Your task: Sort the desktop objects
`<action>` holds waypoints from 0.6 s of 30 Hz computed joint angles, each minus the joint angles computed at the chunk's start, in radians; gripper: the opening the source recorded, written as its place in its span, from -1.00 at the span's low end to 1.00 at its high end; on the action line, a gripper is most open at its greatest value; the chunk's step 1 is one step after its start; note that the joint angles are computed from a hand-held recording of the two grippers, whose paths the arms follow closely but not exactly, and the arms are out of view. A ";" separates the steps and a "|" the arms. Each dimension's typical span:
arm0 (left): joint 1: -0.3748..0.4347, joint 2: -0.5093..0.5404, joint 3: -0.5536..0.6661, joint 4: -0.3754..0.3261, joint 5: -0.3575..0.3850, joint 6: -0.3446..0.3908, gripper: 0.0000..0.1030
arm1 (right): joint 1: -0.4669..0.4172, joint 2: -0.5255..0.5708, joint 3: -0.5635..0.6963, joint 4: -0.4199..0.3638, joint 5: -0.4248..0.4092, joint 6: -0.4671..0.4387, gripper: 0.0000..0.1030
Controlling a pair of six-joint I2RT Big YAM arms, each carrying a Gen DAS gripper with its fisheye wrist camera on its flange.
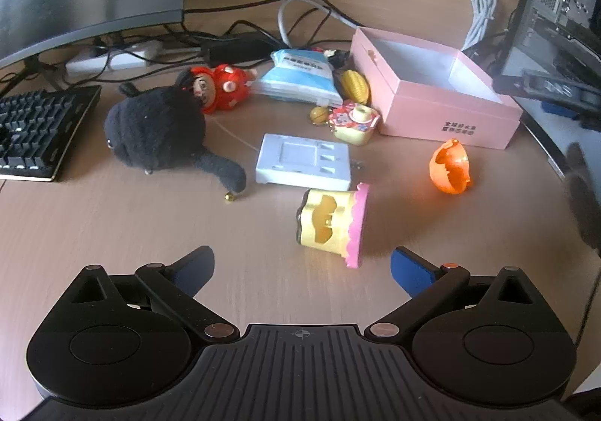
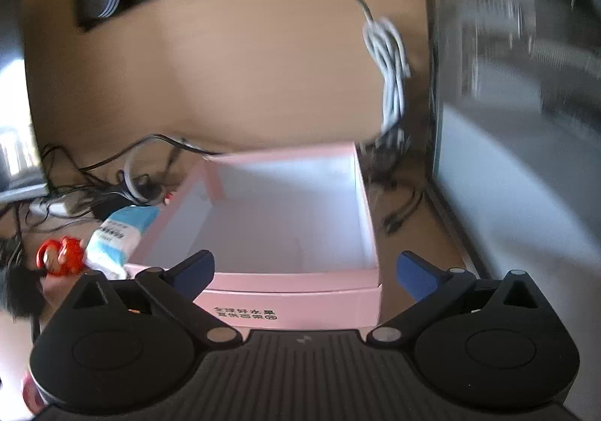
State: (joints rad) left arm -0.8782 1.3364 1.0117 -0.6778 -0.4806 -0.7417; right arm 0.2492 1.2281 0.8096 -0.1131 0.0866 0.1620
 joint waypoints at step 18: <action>0.087 -0.071 0.018 -0.081 -0.097 -0.070 1.00 | 0.342 0.022 -0.046 -0.071 -0.196 -0.446 0.57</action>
